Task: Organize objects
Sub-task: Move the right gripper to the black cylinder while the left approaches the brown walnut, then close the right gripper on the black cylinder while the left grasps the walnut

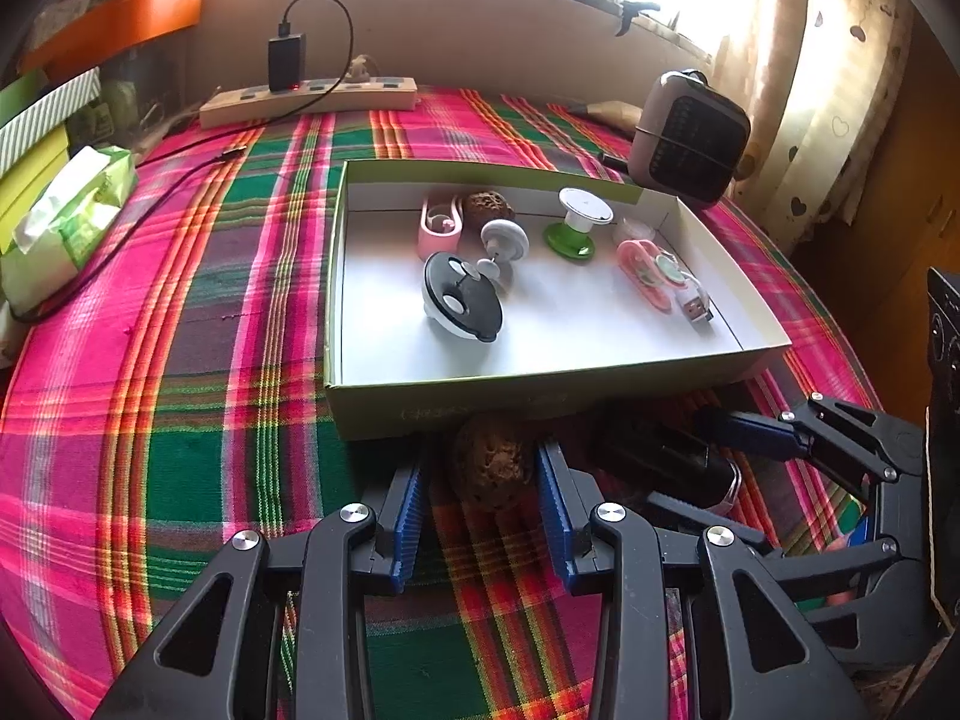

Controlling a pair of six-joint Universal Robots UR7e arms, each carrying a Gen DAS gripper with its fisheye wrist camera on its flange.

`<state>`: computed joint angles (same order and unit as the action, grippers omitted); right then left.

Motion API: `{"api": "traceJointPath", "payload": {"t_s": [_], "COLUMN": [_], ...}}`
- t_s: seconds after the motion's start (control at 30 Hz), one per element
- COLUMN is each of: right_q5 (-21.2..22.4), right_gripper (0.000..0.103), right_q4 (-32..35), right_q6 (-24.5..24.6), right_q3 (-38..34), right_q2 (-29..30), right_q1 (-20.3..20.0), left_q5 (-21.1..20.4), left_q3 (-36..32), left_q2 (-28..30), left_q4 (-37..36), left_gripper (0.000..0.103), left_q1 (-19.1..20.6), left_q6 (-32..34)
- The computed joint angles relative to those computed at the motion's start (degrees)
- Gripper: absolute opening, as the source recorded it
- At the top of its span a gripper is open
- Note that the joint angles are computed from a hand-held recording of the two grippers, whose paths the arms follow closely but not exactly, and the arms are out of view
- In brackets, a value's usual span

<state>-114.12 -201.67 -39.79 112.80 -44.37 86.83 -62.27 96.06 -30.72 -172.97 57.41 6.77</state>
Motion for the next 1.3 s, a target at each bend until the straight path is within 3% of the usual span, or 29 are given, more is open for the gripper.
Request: {"api": "traceJointPath", "payload": {"t_s": [0.37, 0.5, 0.77, 0.83, 1.3], "right_q5": [-1.8, -1.1, -0.4, -0.1, -0.1], "right_gripper": [0.055, 0.042, 0.037, 0.029, 0.029], "right_q4": [-2.1, -2.0, -1.7, -1.5, -1.9], "right_q6": [-0.8, -0.8, -1.1, -1.1, -1.0], "right_q3": [-0.2, 0.2, 0.5, 0.6, 1.0], "right_q2": [1.0, 0.8, 0.6, 0.6, 0.5], "right_q1": [0.6, 0.5, 0.5, 0.5, 0.5], "left_q5": [1.3, 1.7, 3.5, 3.5, 3.7], "left_q3": [-0.1, 0.1, 0.2, 0.2, 0.3], "left_q2": [0.5, 0.6, 0.9, 0.8, 0.8], "left_q4": [-0.5, -0.9, -1.3, -1.3, -1.6], "left_gripper": [0.033, 0.033, 0.027, 0.027, 0.027], "left_q1": [-0.5, -0.6, -1.0, -1.0, -1.1], "left_q6": [0.7, 0.7, 1.2, 1.1, 1.2]}}
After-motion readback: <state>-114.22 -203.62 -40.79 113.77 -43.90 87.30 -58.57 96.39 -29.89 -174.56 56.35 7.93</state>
